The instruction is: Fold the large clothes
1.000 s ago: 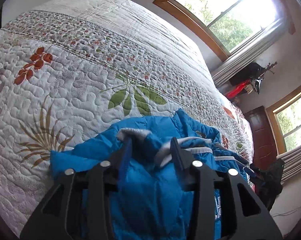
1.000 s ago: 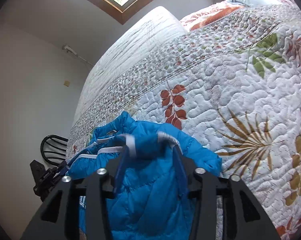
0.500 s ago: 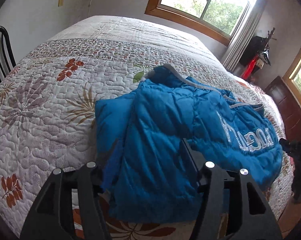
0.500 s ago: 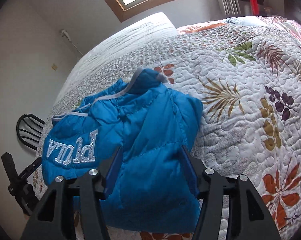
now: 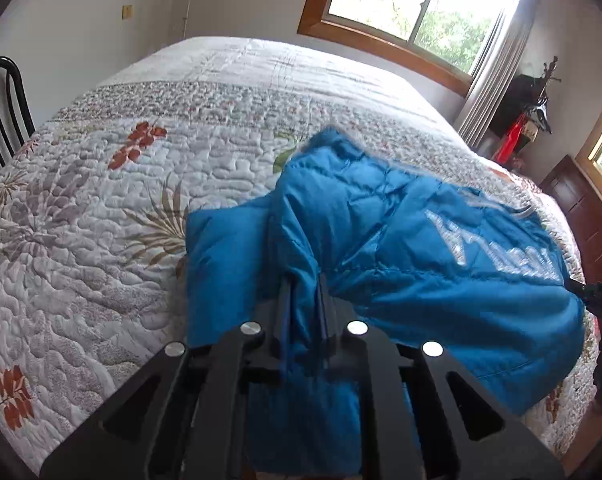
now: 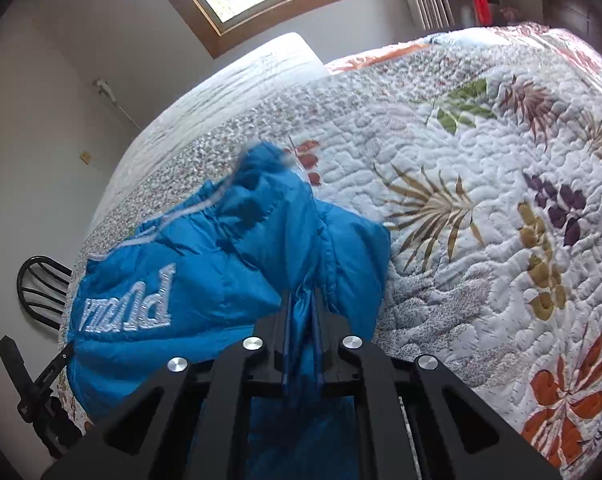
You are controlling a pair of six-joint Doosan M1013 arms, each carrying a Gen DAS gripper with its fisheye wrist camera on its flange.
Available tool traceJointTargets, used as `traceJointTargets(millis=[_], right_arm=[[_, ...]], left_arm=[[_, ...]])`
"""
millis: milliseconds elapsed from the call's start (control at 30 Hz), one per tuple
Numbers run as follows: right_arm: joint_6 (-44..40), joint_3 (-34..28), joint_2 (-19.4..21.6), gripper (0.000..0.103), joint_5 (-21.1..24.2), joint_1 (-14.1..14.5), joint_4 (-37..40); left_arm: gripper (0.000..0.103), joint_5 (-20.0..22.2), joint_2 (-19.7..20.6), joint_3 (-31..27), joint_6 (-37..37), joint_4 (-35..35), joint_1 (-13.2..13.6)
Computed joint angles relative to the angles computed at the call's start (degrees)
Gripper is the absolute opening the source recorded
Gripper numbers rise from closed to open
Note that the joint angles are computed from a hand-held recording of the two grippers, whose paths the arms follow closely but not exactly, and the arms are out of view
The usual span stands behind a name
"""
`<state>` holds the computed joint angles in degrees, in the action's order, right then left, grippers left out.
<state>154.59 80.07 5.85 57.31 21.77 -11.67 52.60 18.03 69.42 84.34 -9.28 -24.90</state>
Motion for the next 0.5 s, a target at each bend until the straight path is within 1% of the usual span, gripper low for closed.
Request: traceJointTargets(millis=[33,67,133,233,267,300,333,367,400,433,467,500], right_arm=[[-0.96,1.05,0.02,0.008,-1.58,-0.7,2.23],[-1.41,1.79,0.0,0.009,-2.81,-1.03,3.26],[-1.59,1.65,0.2,0.009,-2.46,-1.05,3.21],[-0.89,1.08,0.36,0.009,-1.36,-0.27,0.66],[0.12,1.26,0.04,0.01,-1.45,0.1,-0.62],[0.94,1.23,-0.29,0.013,-1.08,0.58,-1.96],[1.75,0.93,-0.63,0.015,-0.18,1.23,-3.67],[2.76,0.48,-0.95,0.018,0.87,1.98,-5.95],[3.53,-0.06,-1.18,0.018,1.8,2.96,-8.5],[3.56,-0.66,-1.29,0.018,2.26,3.75,-10.17],[3.28,-1.09,-1.41,0.018,2.12,4.49,-11.3],[2.86,-1.58,-1.37,0.019,1.67,5.28,-12.28]], left_arm=[[0.013,-0.2,0.23,0.29,0.27,0.53,-0.19],[0.013,-1.07,0.06,0.75,-0.12,2.91,-0.81],[0.013,-1.41,-0.08,0.88,-1.54,7.64,-1.95],[0.015,-0.8,-0.08,0.59,-3.27,8.53,-2.0],[0.017,-0.28,-0.21,0.4,-3.88,8.44,-1.83],[0.017,0.37,-0.42,0.17,-4.18,8.02,-1.6],[0.017,0.48,-0.89,0.16,-4.67,7.71,-1.35],[0.017,-0.02,-1.59,0.4,-5.57,7.99,-1.36],[0.017,-0.94,-2.4,0.79,-6.98,9.41,-1.57],[0.015,-2.15,-3.27,1.3,-8.43,11.29,-2.01],[0.013,-3.18,-4.07,1.74,-8.8,12.2,-2.54],[0.013,-4.08,-4.72,2.06,-7.42,11.21,-2.89]])
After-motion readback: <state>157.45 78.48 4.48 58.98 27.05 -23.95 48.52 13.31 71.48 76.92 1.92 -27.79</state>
